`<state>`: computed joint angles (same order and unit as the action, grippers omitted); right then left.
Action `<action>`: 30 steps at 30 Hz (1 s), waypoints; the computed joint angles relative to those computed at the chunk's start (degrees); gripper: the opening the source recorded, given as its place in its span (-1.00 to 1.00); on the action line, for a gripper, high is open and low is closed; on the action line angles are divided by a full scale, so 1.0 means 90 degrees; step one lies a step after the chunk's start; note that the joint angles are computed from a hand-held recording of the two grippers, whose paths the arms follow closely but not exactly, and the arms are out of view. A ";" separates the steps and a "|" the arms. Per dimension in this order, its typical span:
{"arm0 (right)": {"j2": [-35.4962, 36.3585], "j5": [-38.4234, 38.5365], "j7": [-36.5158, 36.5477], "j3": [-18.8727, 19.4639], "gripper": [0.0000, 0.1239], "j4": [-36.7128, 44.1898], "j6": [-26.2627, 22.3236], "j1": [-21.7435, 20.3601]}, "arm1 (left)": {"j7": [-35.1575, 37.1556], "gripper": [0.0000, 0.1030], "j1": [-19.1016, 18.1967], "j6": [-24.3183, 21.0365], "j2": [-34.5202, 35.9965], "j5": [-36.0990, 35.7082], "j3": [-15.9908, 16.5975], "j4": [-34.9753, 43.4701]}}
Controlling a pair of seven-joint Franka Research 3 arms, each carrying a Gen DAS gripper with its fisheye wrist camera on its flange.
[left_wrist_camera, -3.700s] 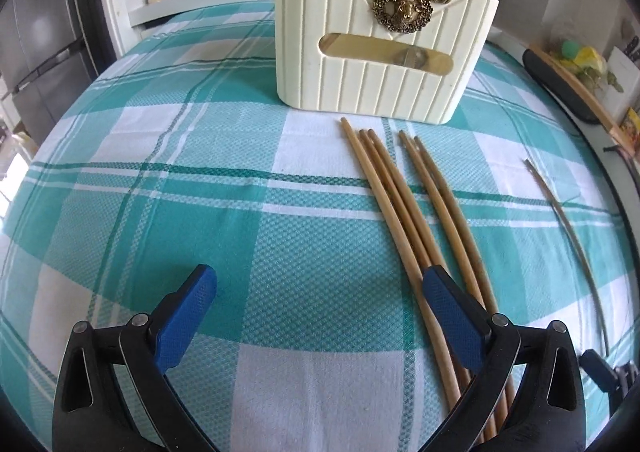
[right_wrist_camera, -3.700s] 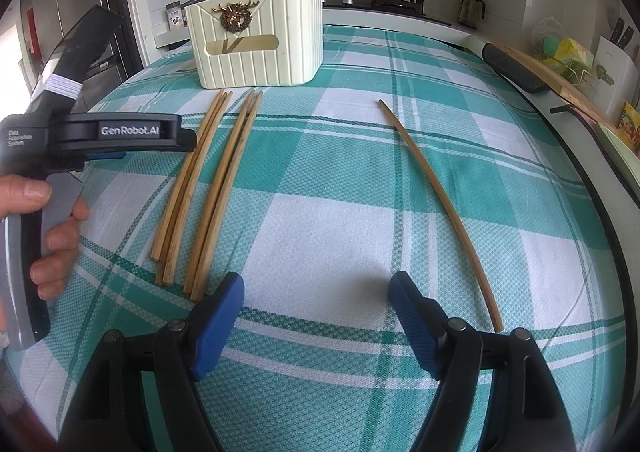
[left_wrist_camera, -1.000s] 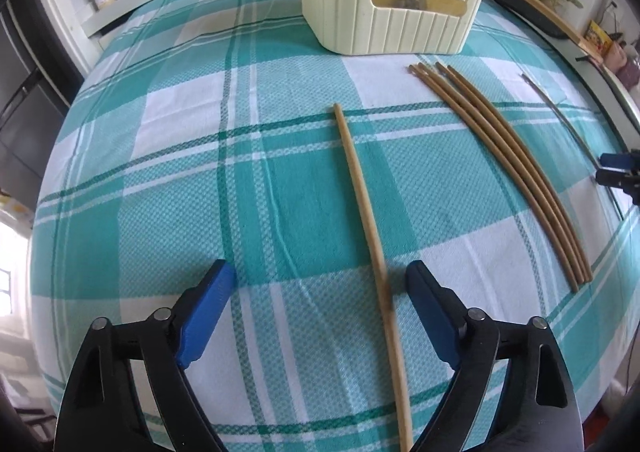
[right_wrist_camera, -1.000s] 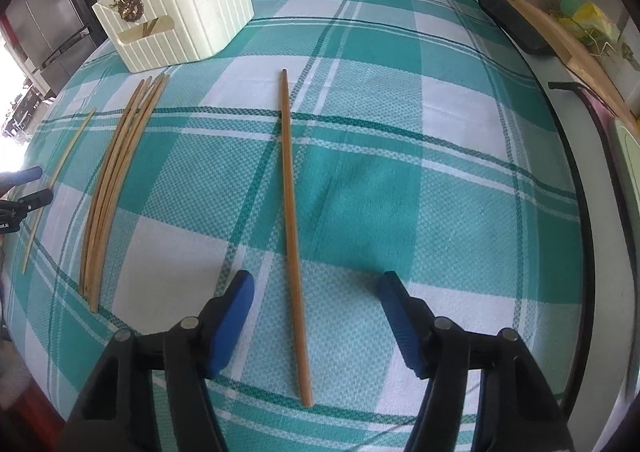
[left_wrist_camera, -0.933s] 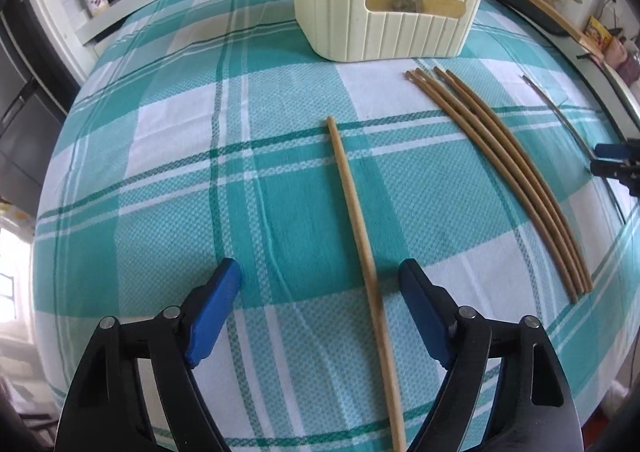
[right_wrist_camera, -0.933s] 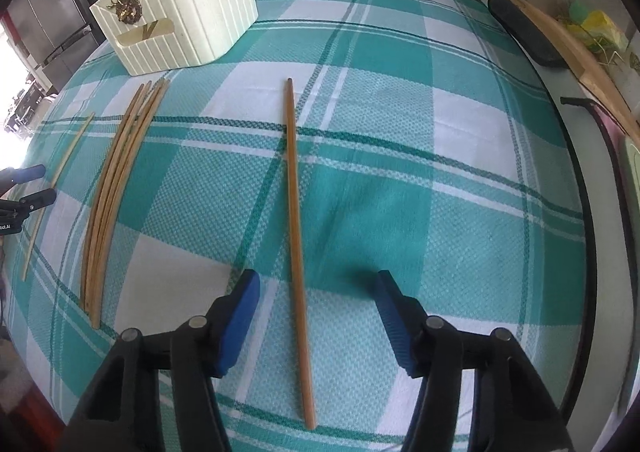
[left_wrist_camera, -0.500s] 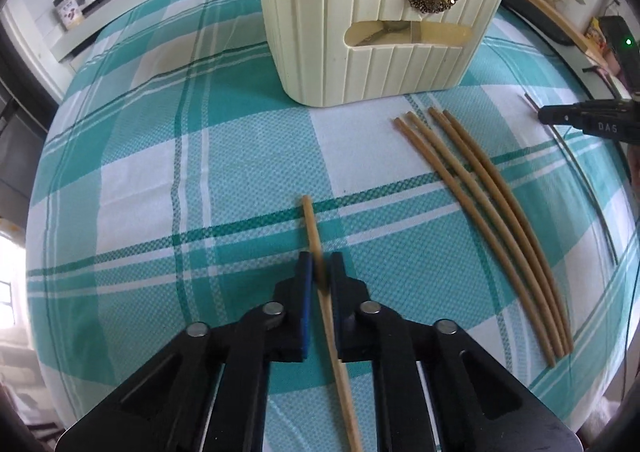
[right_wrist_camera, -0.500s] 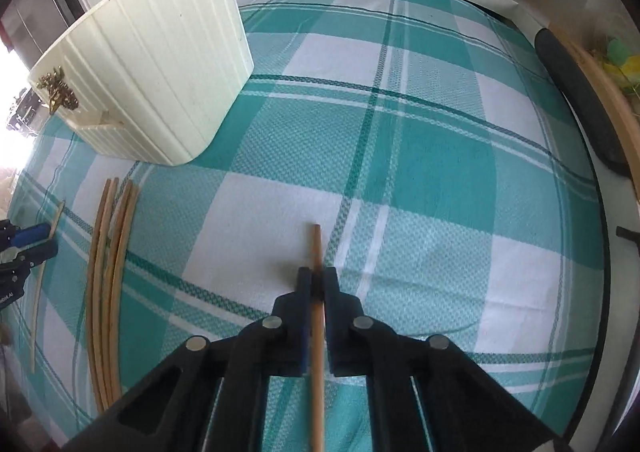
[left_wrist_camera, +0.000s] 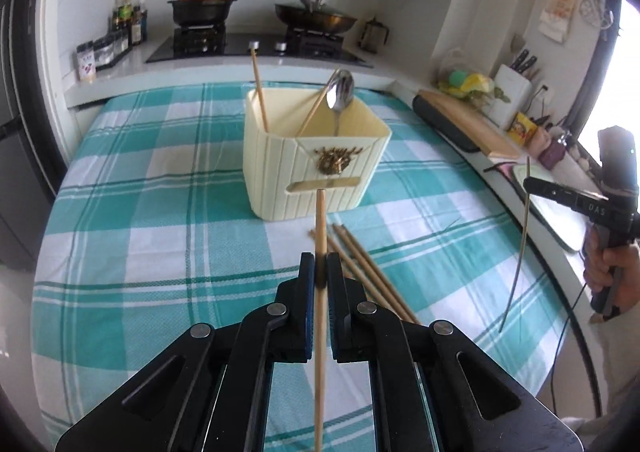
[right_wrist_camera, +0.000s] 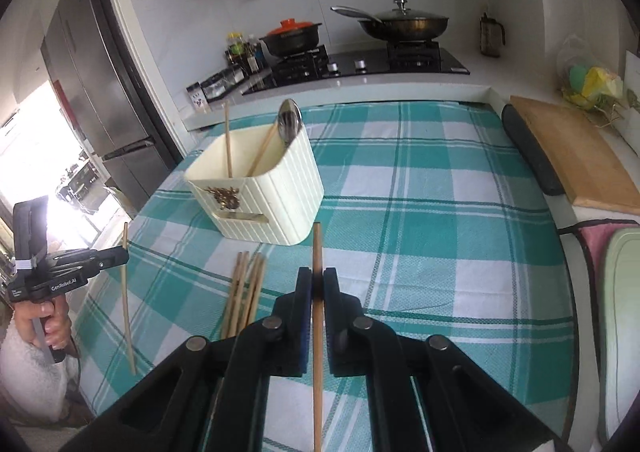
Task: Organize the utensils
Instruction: 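Lift both held chopsticks up toward the cream holder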
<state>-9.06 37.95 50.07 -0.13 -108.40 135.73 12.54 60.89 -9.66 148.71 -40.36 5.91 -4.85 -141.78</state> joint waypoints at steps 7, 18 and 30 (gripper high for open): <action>-0.0766 0.0506 -0.0418 -0.0108 -0.90 -0.0626 0.0451 0.0188 | -0.0043 -0.92 -0.0137 0.0299 -0.0540 0.0000 -0.0025 -0.0163; -0.0896 0.1141 -0.0872 -0.0194 -0.90 -0.0596 0.0794 0.0539 | -0.0018 -0.92 -0.0189 0.0396 -0.0770 0.0048 0.0042 -0.0090; -0.0292 0.1052 -0.0844 -0.0001 -0.90 0.0150 0.1220 0.0630 | 0.0207 -0.92 0.0018 0.0657 -0.0458 0.0232 0.0114 0.0634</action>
<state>-11.69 47.42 42.48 -0.14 -107.06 146.71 18.21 62.76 -9.50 154.62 -44.48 8.00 -3.82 -136.08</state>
